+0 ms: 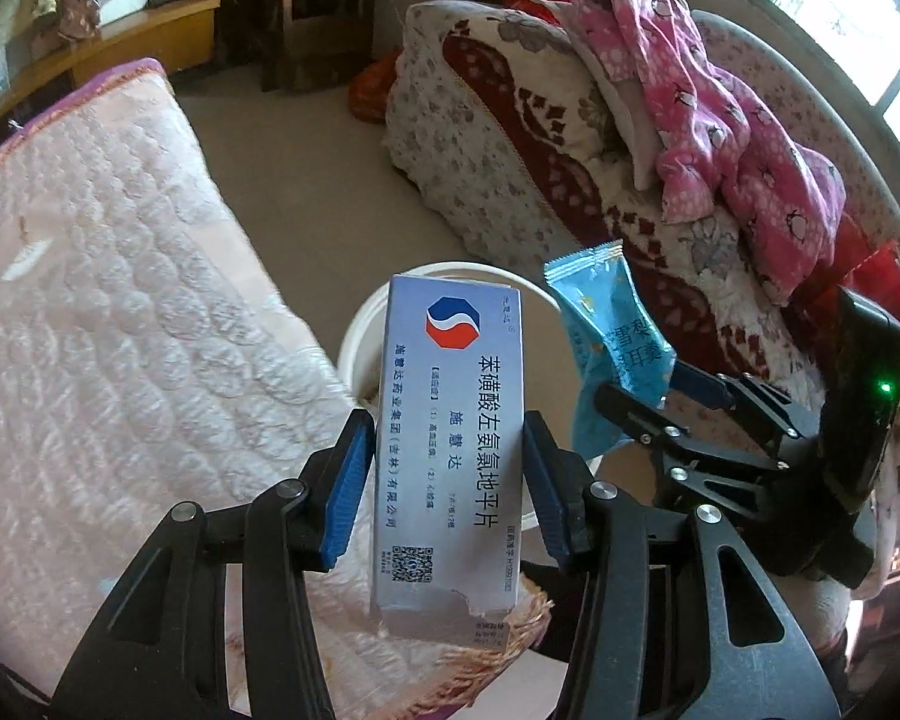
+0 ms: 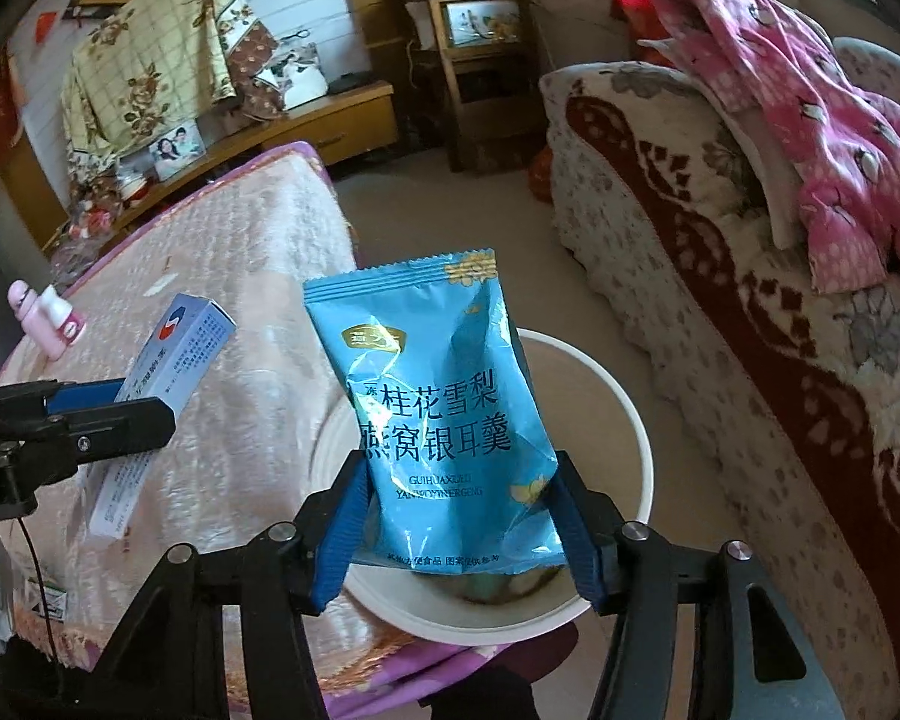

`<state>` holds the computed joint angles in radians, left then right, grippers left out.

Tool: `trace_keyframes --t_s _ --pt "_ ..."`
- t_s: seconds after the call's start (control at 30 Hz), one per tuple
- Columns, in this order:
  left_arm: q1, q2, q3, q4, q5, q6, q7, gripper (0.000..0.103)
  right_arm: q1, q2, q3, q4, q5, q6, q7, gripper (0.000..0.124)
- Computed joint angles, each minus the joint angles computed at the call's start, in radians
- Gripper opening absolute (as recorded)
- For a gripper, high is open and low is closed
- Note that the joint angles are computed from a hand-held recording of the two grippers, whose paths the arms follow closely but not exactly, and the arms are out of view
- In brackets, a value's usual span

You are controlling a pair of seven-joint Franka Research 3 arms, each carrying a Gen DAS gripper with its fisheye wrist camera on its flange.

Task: Collect trash
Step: 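Carry medicine box and blue bag over the white bucket and open both tools, then move both tools back toward the green-printed box on the mattress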

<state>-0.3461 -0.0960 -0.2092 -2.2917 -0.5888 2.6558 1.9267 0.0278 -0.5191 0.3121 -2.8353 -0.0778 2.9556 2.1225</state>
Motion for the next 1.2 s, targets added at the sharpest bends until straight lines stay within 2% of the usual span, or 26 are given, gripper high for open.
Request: trace_keyframes --t_s 0.07,0.1,0.2,0.3,0.63,0.87,1.2 --pt "-0.004 0.01 0.003 0.009 -0.044 -0.008 0.03 0.062 -0.014 0.003 0.01 -0.001 -0.003 0.008 0.016 0.066" --pt "-0.002 0.011 0.001 0.009 -0.05 0.0 0.027 0.063 -0.011 0.006 0.006 -0.003 0.002 0.012 0.019 0.069" --pt "0.0 0.011 -0.003 0.007 -0.057 0.014 0.026 0.063 0.013 0.014 -0.025 -0.008 0.025 0.021 0.005 0.07" --pt "0.004 0.0 -0.002 -0.005 -0.045 0.013 0.019 0.063 0.018 0.015 -0.027 -0.008 0.034 0.015 -0.002 0.07" --pt "-0.007 -0.059 0.012 -0.082 0.058 0.093 -0.04 0.063 0.039 0.013 -0.002 0.001 0.034 -0.001 0.003 0.07" --pt "-0.027 -0.11 0.053 -0.131 0.085 0.131 -0.056 0.063 0.052 0.008 0.021 0.023 0.011 -0.019 0.024 0.07" --pt "-0.058 -0.197 0.12 -0.21 0.087 0.128 -0.042 0.063 0.094 0.046 0.041 0.075 -0.021 -0.033 0.046 0.07"
